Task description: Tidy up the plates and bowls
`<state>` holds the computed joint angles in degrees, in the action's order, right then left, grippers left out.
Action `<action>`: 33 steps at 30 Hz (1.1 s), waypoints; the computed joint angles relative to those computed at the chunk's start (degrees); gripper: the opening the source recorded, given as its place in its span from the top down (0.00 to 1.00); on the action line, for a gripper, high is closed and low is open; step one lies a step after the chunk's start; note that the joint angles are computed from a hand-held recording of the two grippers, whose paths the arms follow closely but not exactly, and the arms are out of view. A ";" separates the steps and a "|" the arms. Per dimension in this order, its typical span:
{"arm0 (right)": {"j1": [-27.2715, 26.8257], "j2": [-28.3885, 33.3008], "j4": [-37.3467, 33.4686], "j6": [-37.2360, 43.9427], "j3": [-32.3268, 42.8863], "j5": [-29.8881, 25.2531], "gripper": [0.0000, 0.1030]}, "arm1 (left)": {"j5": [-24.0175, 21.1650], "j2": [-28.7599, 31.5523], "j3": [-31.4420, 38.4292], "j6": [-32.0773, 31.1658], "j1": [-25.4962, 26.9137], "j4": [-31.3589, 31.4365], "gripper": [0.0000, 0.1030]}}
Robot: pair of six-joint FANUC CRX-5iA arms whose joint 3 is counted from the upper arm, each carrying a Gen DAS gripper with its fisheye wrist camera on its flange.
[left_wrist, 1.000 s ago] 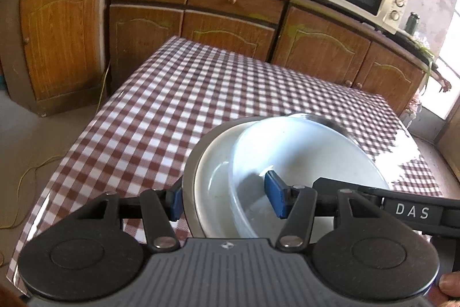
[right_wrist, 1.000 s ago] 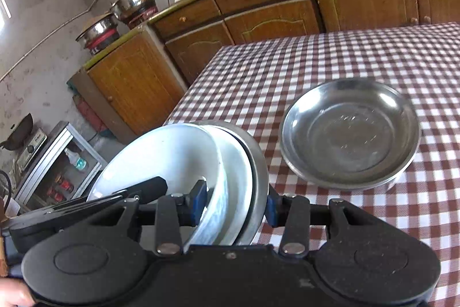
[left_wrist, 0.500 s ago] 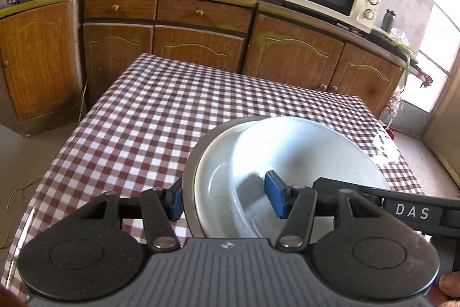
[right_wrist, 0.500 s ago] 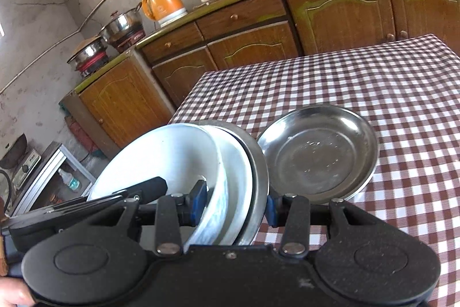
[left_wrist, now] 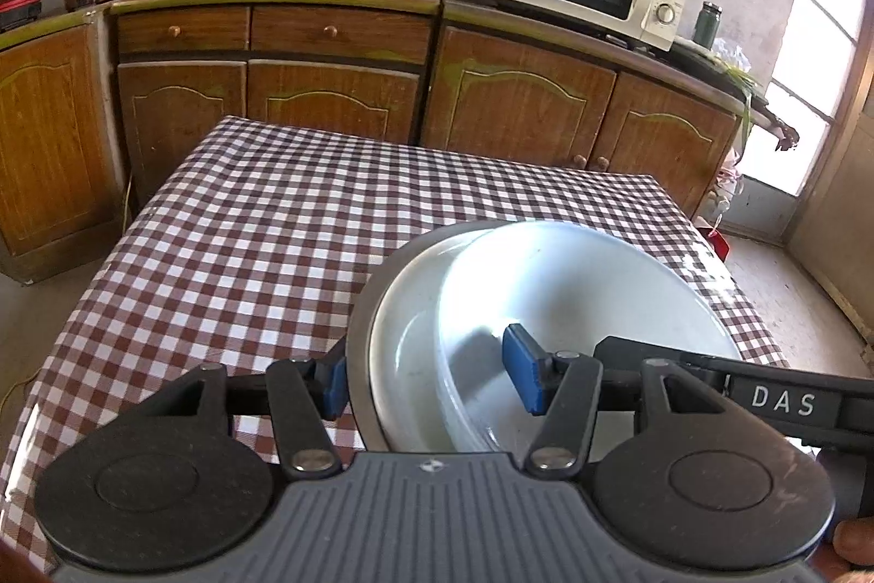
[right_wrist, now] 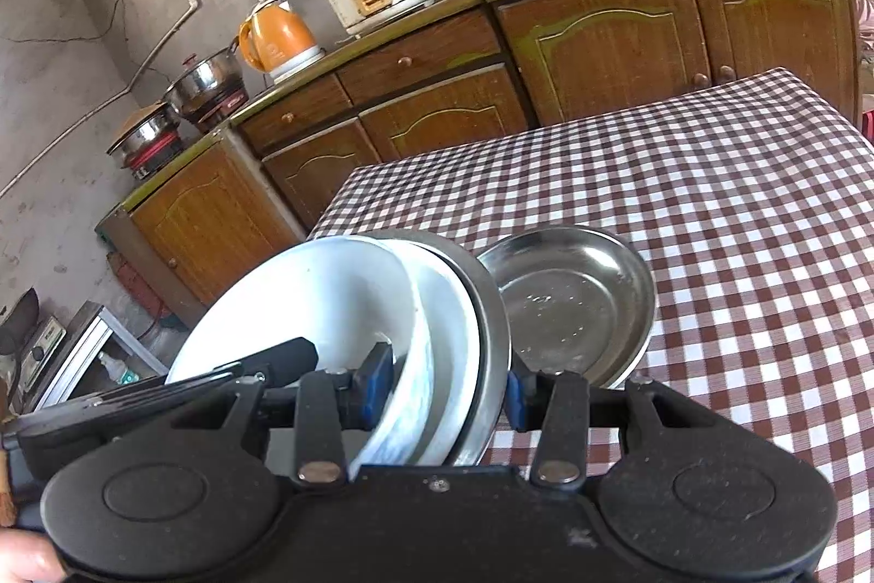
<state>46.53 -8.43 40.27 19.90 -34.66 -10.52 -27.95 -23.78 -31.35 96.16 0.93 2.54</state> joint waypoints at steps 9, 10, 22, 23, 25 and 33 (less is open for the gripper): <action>-1.71 0.53 -1.74 1.76 0.93 -0.03 0.51 | 1.00 2.99 1.78 -0.25 -1.11 0.23 0.45; -1.83 0.75 -1.86 1.87 1.15 -0.07 0.51 | 1.11 3.29 1.88 -0.48 -1.12 0.49 0.45; -3.34 2.49 -5.84 5.80 3.45 -0.55 0.51 | 2.29 6.63 3.66 -1.55 -1.84 1.15 0.45; -3.39 2.70 -6.39 6.33 3.77 -0.71 0.51 | 2.32 6.82 3.77 -1.65 -1.86 1.26 0.45; -3.50 3.11 -7.78 7.75 4.44 -0.99 0.51 | 2.49 7.24 3.94 -2.04 -1.80 1.50 0.45; -4.20 6.04 -14.63 14.66 8.47 -2.23 0.51 | 3.01 9.44 4.80 -3.12 -1.50 2.50 0.45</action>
<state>42.32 -2.39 25.65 34.56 -26.19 -12.75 -24.94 -14.34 -26.55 93.04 -0.56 5.04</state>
